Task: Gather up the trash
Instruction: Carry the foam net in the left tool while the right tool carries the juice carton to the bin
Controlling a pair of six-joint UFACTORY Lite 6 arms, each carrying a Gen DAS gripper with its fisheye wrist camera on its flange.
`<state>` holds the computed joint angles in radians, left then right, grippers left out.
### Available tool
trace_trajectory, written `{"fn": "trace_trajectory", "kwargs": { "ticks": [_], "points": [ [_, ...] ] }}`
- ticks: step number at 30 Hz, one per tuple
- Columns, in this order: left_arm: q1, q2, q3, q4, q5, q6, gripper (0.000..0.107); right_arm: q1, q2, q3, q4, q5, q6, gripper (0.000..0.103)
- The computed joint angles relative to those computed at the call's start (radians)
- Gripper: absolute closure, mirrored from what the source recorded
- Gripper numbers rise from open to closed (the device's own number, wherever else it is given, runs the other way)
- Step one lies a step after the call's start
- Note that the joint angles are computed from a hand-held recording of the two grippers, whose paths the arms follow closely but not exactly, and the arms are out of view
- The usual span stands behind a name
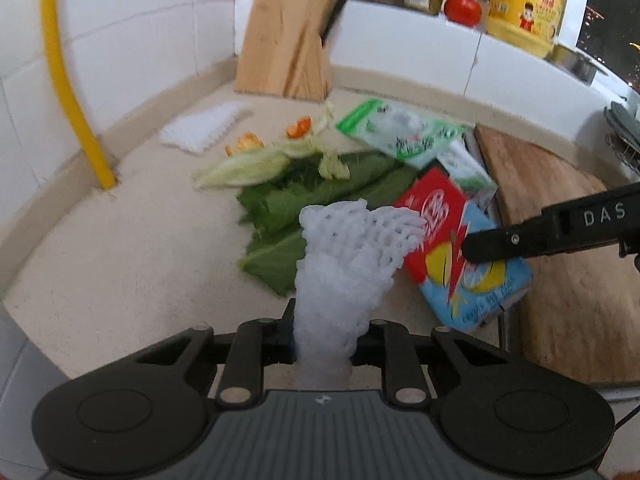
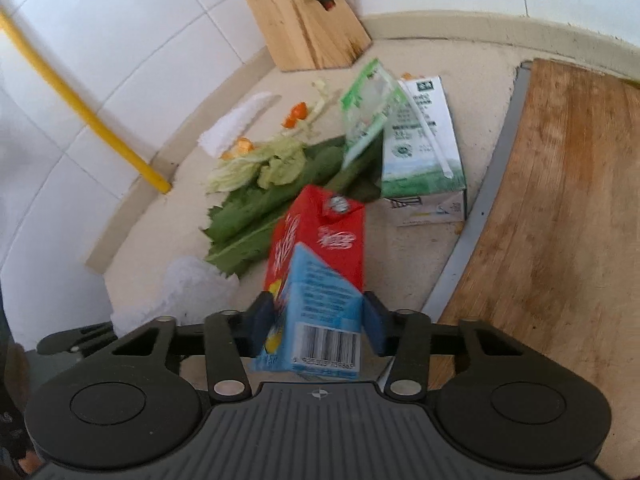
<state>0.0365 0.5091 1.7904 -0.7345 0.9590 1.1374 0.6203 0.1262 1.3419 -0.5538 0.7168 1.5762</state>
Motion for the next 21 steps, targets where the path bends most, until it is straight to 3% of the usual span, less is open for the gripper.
{"fn": "trace_trajectory", "kwargs": {
  "ticks": [12, 21],
  "points": [
    [0.091, -0.146, -0.107, -0.074, 0.018, 0.078, 0.091, 0.106, 0.057, 0.16, -0.076, 0.082, 0.026, 0.056],
    [0.202, -0.193, -0.145, -0.101, 0.025, 0.117, 0.091, 0.154, 0.168, 0.314, -0.077, 0.086, -0.01, 0.056]
  ]
}}
